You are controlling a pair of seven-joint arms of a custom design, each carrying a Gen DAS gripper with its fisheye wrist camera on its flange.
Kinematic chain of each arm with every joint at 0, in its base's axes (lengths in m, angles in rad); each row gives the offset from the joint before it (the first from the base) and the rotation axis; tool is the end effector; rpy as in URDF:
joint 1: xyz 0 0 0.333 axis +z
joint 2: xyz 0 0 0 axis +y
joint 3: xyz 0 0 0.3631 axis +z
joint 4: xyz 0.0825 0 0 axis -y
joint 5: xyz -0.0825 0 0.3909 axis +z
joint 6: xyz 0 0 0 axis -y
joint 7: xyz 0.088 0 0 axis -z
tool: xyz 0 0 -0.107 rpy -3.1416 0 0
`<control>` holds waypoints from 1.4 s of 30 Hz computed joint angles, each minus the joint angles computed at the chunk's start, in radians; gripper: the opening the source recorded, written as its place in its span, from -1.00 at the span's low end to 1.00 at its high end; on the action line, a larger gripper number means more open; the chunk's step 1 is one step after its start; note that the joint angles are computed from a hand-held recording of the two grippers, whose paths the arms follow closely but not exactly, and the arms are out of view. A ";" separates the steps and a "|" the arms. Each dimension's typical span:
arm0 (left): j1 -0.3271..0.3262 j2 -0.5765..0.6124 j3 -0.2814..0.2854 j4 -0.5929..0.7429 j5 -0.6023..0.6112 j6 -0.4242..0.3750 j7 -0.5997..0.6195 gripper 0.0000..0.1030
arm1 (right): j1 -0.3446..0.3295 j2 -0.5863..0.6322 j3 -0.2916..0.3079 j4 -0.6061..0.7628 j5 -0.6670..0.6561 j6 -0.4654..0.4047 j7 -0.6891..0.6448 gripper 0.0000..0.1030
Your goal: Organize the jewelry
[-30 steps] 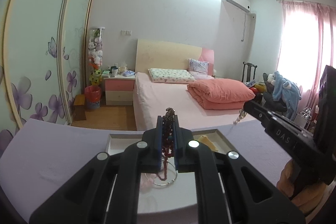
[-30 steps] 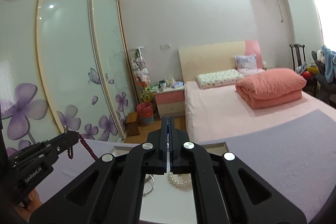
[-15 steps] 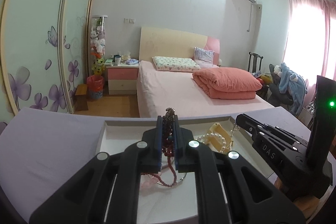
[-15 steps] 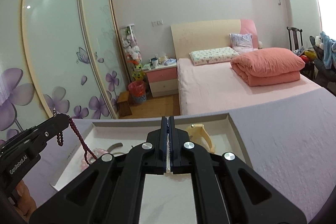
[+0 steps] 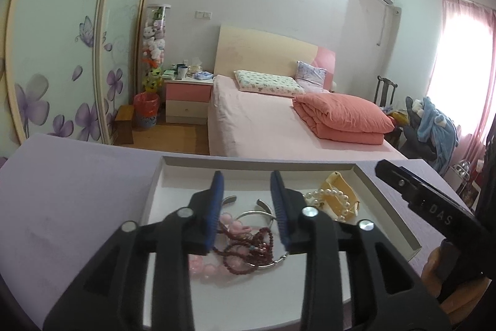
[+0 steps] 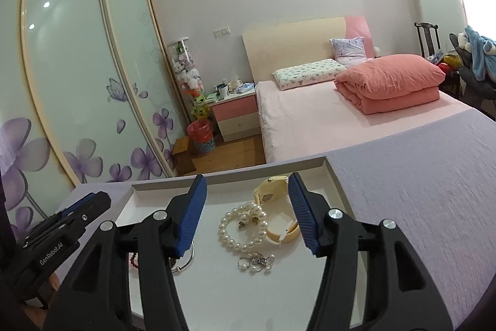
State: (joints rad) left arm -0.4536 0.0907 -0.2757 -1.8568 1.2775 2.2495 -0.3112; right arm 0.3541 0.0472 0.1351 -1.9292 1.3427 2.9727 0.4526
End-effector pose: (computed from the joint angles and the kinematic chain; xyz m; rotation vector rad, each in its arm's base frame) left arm 0.4928 -0.3958 0.5640 -1.8437 1.1687 -0.9217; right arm 0.5688 0.2250 0.5800 -1.6714 1.1471 -0.3763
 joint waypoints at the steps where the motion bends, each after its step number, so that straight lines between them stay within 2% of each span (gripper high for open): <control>1: -0.001 -0.003 0.000 -0.003 -0.001 -0.005 -0.003 -0.25 | 0.001 0.001 0.000 0.000 -0.007 0.002 0.006 0.09; 7: 0.003 -0.019 -0.006 -0.016 -0.011 -0.016 -0.008 -0.10 | 0.004 -0.005 0.001 -0.011 -0.034 0.010 0.028 0.09; 8: 0.003 -0.023 -0.008 -0.019 -0.013 -0.018 -0.010 -0.09 | 0.004 -0.008 0.000 -0.013 -0.041 0.011 0.037 0.11; 9: 0.003 -0.027 -0.009 -0.024 -0.015 -0.018 -0.013 -0.04 | 0.005 -0.011 -0.001 -0.017 -0.052 0.014 0.050 0.22; 11: 0.003 -0.039 -0.013 -0.035 -0.018 -0.028 -0.021 0.12 | 0.006 -0.019 -0.001 -0.025 -0.044 0.030 0.046 0.53; 12: 0.002 -0.049 -0.016 -0.043 -0.018 -0.037 -0.030 0.29 | 0.007 -0.027 -0.001 -0.031 -0.025 0.041 0.028 0.79; 13: 0.001 -0.059 -0.021 -0.053 -0.015 -0.047 -0.042 0.47 | 0.011 -0.036 0.000 -0.037 -0.003 0.054 0.004 0.92; 14: 0.002 -0.068 -0.025 -0.062 -0.014 -0.050 -0.049 0.56 | 0.015 -0.044 0.000 -0.046 -0.004 0.068 -0.002 0.93; 16: 0.001 -0.099 -0.038 -0.094 -0.011 -0.051 -0.068 0.85 | 0.022 -0.067 -0.004 -0.080 -0.113 0.083 0.077 0.97; 17: 0.003 -0.111 -0.044 -0.105 -0.011 -0.049 -0.072 0.89 | 0.025 -0.077 -0.007 -0.094 -0.149 0.084 0.103 0.97; 19: 0.002 -0.136 -0.060 -0.127 -0.016 -0.059 -0.076 0.91 | 0.028 -0.105 -0.011 -0.133 -0.263 0.080 0.187 0.97; 20: -0.001 -0.151 -0.071 -0.141 -0.022 -0.067 -0.076 0.91 | 0.035 -0.119 -0.017 -0.148 -0.273 0.077 0.186 0.97; 24: -0.014 -0.191 -0.115 -0.174 -0.029 -0.121 -0.096 0.92 | 0.103 -0.200 -0.062 -0.211 -0.097 0.086 -0.016 0.97; 28: -0.041 -0.216 -0.162 -0.188 -0.043 -0.226 -0.105 0.92 | 0.140 -0.265 -0.086 -0.266 -0.006 0.092 -0.107 0.97; 31: -0.058 -0.234 -0.180 -0.200 -0.042 -0.260 -0.121 0.92 | 0.166 -0.301 -0.097 -0.290 0.090 0.126 -0.211 0.97; 36: -0.088 -0.260 -0.218 -0.224 -0.051 -0.312 -0.138 0.92 | 0.157 -0.361 -0.076 -0.331 0.212 0.143 -0.347 0.97; 42: -0.126 -0.256 -0.255 -0.214 -0.056 -0.382 -0.122 0.92 | 0.127 -0.427 -0.050 -0.384 0.237 0.128 -0.385 0.97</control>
